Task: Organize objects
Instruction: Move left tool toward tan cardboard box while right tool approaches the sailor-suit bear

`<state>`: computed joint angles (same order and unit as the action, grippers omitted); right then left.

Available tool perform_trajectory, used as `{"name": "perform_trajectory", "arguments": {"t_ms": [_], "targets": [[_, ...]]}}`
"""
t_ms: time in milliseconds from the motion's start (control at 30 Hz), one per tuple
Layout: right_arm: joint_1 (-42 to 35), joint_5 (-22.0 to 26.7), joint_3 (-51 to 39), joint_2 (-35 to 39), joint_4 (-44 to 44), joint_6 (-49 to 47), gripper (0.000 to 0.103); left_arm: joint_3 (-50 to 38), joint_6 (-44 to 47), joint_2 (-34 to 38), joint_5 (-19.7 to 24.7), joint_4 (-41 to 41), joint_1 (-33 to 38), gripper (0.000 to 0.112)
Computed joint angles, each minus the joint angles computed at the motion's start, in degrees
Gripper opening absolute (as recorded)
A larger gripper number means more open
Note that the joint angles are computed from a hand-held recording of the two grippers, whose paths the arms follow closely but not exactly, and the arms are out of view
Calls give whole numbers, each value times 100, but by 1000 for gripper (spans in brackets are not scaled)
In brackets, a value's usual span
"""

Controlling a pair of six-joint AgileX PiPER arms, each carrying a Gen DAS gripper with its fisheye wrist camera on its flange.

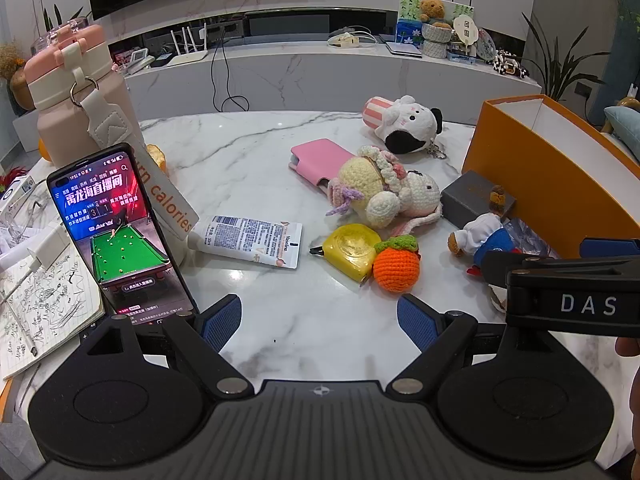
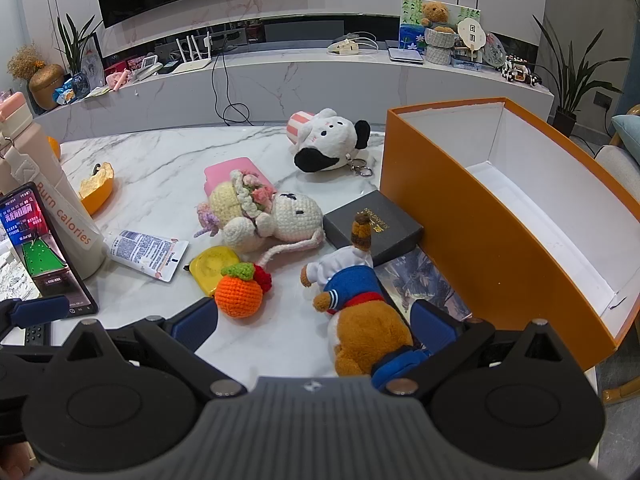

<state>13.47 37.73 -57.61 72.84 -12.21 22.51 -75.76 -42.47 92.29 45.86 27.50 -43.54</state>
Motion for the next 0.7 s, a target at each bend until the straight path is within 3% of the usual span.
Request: {"name": "perform_trajectory", "arguments": {"t_ms": [700], "targets": [[-7,-1,-1,5,-1,-26,102,13,1,-42,-22,-87,-40,100]]}}
